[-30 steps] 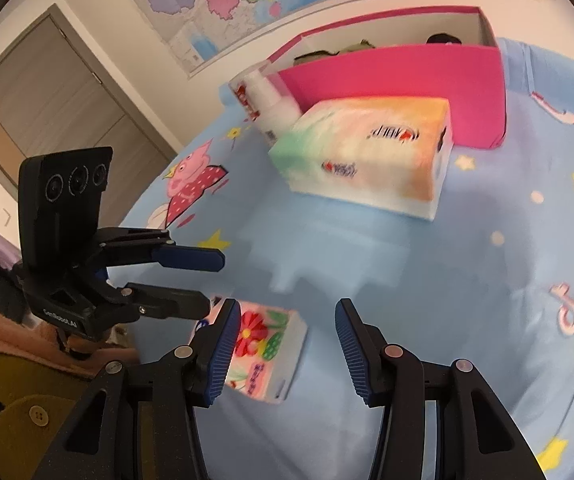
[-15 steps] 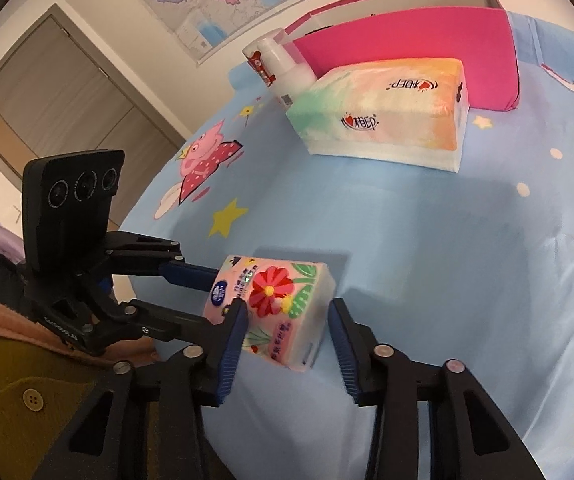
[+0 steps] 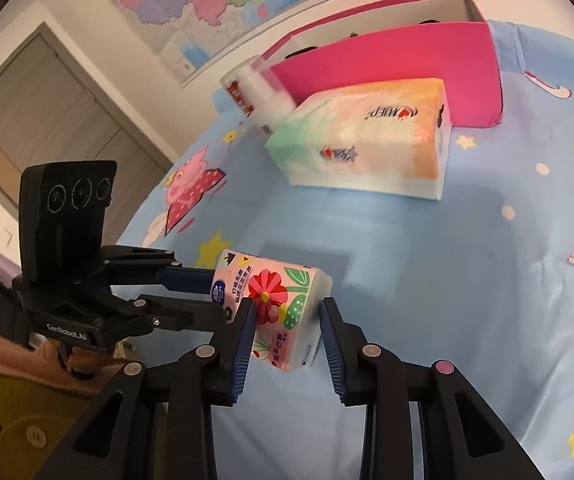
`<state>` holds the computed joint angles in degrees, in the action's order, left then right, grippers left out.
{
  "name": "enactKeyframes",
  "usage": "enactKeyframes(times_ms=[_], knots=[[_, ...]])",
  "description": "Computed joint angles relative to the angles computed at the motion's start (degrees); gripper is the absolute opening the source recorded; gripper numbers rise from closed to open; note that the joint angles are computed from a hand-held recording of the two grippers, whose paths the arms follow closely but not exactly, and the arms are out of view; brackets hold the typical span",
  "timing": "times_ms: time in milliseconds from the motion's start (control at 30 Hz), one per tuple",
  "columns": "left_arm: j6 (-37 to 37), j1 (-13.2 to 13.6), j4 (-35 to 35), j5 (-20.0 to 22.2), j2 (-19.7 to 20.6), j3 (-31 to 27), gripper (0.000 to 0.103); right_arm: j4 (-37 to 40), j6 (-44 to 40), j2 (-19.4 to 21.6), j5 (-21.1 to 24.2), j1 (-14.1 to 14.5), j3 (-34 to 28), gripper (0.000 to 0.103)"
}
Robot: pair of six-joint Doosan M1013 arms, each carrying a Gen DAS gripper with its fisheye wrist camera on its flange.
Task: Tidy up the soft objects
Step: 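Grasp the pink floral tissue pack with the left gripper and lift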
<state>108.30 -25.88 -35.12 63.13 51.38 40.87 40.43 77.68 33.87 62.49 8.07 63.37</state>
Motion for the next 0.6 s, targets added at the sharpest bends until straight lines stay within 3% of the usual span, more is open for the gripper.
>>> enactKeyframes(times_ms=[367,600], knots=[[-1.9,0.3,-0.7,0.8,1.7,-2.5,0.032,0.9,0.8,-0.2,-2.1,-0.2,1.2,0.035],[-1.8,0.3,-0.9,0.1,1.6,-2.9,0.032,-0.7,1.6,-0.5,-3.5,0.1,0.9,0.029]])
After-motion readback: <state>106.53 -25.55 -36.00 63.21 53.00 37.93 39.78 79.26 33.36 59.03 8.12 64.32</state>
